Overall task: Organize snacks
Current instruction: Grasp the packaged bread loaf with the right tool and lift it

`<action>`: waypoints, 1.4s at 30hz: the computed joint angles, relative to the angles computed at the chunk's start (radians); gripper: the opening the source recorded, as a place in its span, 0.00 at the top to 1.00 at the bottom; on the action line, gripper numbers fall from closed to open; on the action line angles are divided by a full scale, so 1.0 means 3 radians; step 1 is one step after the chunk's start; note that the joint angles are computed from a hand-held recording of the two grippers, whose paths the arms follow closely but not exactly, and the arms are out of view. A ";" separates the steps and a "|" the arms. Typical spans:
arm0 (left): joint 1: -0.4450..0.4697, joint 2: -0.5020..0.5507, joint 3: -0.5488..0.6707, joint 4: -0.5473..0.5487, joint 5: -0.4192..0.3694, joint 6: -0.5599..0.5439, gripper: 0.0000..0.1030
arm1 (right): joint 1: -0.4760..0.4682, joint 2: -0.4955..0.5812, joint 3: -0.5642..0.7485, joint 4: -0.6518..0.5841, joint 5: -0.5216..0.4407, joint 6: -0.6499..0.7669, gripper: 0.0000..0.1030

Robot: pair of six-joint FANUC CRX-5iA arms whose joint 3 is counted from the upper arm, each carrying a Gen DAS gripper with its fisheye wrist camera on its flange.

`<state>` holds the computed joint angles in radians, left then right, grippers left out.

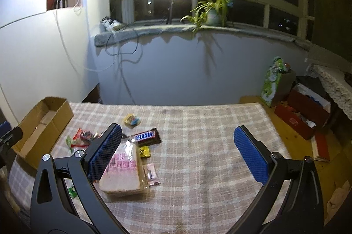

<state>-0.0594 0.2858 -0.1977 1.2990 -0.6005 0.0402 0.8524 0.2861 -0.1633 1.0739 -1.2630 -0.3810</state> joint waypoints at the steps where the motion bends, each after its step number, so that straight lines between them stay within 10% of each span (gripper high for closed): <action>1: 0.0012 0.0023 0.0026 -0.0075 -0.0038 0.0070 0.17 | -0.0021 -0.0027 -0.0042 -0.0011 0.0100 0.0019 0.00; 19: 0.0096 0.0592 0.0706 -0.1102 -0.1290 0.1048 0.36 | -0.0574 -0.0271 -0.0625 -0.0289 0.2200 0.0034 0.00; 31: -0.0010 0.0764 0.0870 -0.1308 -0.1509 0.1168 0.63 | -0.0725 -0.0107 -0.0446 -0.0990 0.2820 0.0665 0.28; 42: -0.0054 0.0900 0.1035 -0.1366 -0.1598 0.1275 0.64 | -0.0775 0.0000 -0.0260 -0.1656 0.3009 0.1185 0.34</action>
<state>-0.0756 0.5558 0.1128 0.8891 -1.0800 0.4228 0.6200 0.2862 -0.2412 0.5770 -0.3603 -0.0253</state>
